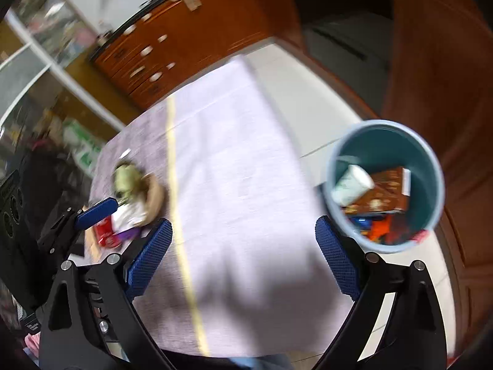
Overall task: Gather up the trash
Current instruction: 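Move both open tools back over the table toward the cola can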
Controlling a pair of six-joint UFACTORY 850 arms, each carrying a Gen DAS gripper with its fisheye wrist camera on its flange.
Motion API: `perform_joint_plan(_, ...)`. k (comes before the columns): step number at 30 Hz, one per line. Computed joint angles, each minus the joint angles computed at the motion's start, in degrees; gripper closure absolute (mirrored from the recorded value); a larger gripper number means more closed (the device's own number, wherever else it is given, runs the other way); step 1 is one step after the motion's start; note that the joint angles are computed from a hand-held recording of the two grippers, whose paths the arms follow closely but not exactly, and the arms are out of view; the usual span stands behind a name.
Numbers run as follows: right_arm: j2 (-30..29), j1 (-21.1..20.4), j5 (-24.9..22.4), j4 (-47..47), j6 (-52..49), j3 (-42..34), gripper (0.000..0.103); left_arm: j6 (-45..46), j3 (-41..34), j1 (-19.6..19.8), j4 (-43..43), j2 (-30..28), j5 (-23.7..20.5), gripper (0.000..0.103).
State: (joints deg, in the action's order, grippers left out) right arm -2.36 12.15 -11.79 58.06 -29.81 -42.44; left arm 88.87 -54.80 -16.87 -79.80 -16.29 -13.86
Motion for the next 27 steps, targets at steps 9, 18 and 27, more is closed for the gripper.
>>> perform_joint_plan(9, -8.3, 13.1, -1.2, -16.9, 17.9, -11.0, 0.013, 6.3, 6.7, 15.4, -5.4, 4.4, -0.3, 0.004)
perform_joint_plan(18, -16.7, 20.3, -3.0, -20.5, 21.9, -20.2, 0.013, 3.4, 6.6, 29.5, -2.7, 1.2, -0.5, 0.004)
perform_joint_plan(27, -22.4, 23.3, -1.2, -18.9, 21.8, -24.6, 0.013, -4.8, 2.3, 33.7, 2.2, -5.2, -4.1, 0.004)
